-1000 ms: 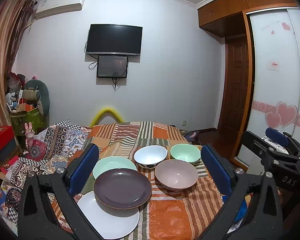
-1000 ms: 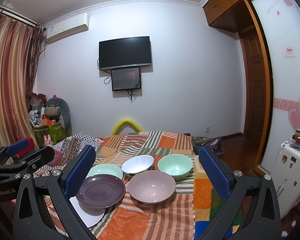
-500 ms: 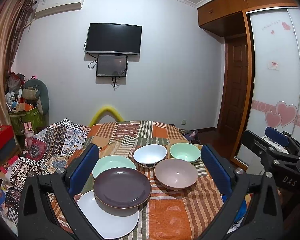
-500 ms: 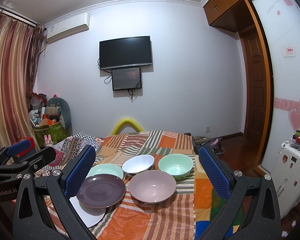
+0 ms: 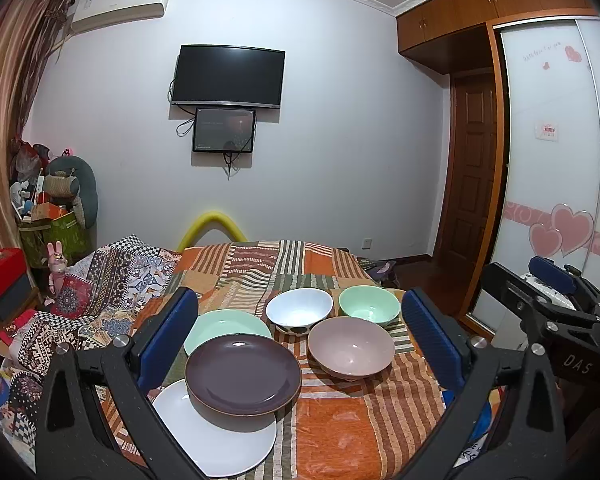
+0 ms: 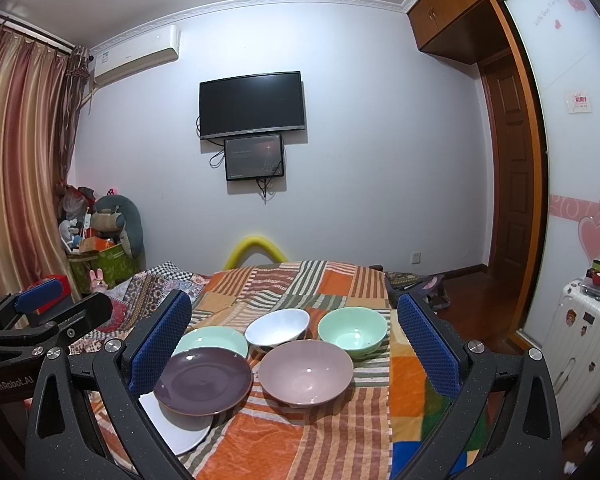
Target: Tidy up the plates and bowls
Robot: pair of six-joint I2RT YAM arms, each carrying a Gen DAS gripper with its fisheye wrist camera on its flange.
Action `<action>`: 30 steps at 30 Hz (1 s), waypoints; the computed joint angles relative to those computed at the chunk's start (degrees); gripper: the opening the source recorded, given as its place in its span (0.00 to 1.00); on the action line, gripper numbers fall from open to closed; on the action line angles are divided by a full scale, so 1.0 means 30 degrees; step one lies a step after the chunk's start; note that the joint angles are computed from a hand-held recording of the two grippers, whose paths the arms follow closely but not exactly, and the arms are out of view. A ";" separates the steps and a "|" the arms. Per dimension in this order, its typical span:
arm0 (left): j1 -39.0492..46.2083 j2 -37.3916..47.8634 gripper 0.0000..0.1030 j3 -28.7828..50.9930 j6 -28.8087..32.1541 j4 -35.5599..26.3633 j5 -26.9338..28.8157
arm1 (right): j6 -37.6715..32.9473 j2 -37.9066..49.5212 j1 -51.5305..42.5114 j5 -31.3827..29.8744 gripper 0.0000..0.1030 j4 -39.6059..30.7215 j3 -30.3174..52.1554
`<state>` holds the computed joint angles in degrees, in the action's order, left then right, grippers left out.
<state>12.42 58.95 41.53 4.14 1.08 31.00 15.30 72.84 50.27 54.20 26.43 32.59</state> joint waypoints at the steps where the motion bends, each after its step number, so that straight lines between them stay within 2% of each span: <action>1: 0.0026 0.0042 1.00 0.0039 -0.0010 -0.0025 0.0022 | 0.0026 0.0025 0.0020 0.0015 1.00 -0.0006 0.0015; 8: 0.0371 0.1010 1.00 0.0555 0.0270 -0.0634 0.0930 | 0.0511 0.0658 0.0037 -0.0173 1.00 0.0111 0.0137; 18: 0.1192 0.4674 1.00 0.2356 0.1564 -0.3112 0.2325 | 0.2141 0.2203 -0.1123 -0.2424 1.00 -0.1579 0.0973; 25: 0.1546 0.7400 0.99 0.3160 0.1805 -0.3012 0.1071 | 0.2880 0.3828 -0.2154 -0.4976 1.00 -0.2712 0.1934; 26: 0.1601 0.7888 0.97 0.3312 0.1885 -0.2878 0.0824 | 0.2946 0.3941 -0.2252 -0.5216 1.00 -0.2853 0.2028; 27: 0.1655 0.8426 0.88 0.3504 0.1966 -0.2769 0.0407 | 0.3050 0.4314 -0.2372 -0.5594 1.00 -0.2962 0.2230; 29: 0.1654 0.9276 0.78 0.4005 0.1805 -0.2798 -0.0850 | 0.3141 0.4984 -0.2618 -0.6305 1.00 -0.3136 0.2567; 30: 0.1761 0.9841 0.78 0.4422 0.1827 -0.2910 -0.1007 | 0.3124 0.5291 -0.2728 -0.6612 1.00 -0.3192 0.2750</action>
